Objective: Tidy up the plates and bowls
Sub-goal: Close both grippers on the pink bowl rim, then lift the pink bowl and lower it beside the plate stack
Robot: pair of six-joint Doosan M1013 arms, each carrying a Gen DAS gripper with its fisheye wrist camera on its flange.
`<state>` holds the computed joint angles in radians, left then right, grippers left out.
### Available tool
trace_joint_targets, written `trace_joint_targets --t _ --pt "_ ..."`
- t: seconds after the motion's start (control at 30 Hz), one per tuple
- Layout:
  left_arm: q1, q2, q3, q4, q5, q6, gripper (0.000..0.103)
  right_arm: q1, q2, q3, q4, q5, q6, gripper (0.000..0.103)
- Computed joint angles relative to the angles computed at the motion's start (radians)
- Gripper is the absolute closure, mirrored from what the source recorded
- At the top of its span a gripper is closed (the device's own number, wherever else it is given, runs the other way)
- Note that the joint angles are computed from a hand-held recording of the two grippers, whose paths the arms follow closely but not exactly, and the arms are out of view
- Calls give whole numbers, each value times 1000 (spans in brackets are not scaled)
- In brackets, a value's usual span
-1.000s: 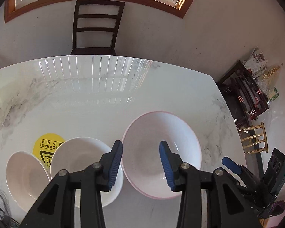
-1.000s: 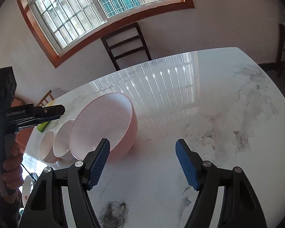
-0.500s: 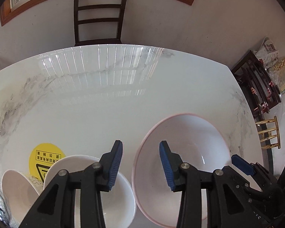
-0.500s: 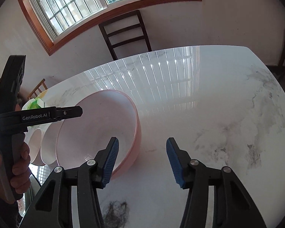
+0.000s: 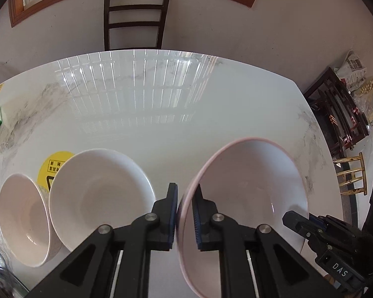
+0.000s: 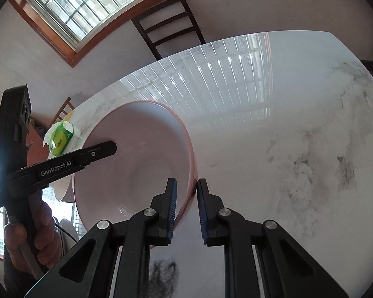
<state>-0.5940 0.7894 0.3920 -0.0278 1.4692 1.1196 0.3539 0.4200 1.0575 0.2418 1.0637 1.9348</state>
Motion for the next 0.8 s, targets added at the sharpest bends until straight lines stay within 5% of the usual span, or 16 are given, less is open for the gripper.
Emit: trace_joint_targets --t 0.4,0.8 --pt "-21 -431 659 60 -191 -103 92 103 -93 94 155 57 -86 88" --pt "40 -589 935 -55 -187 -168 92 193 -77 110 234 142 -65 87"
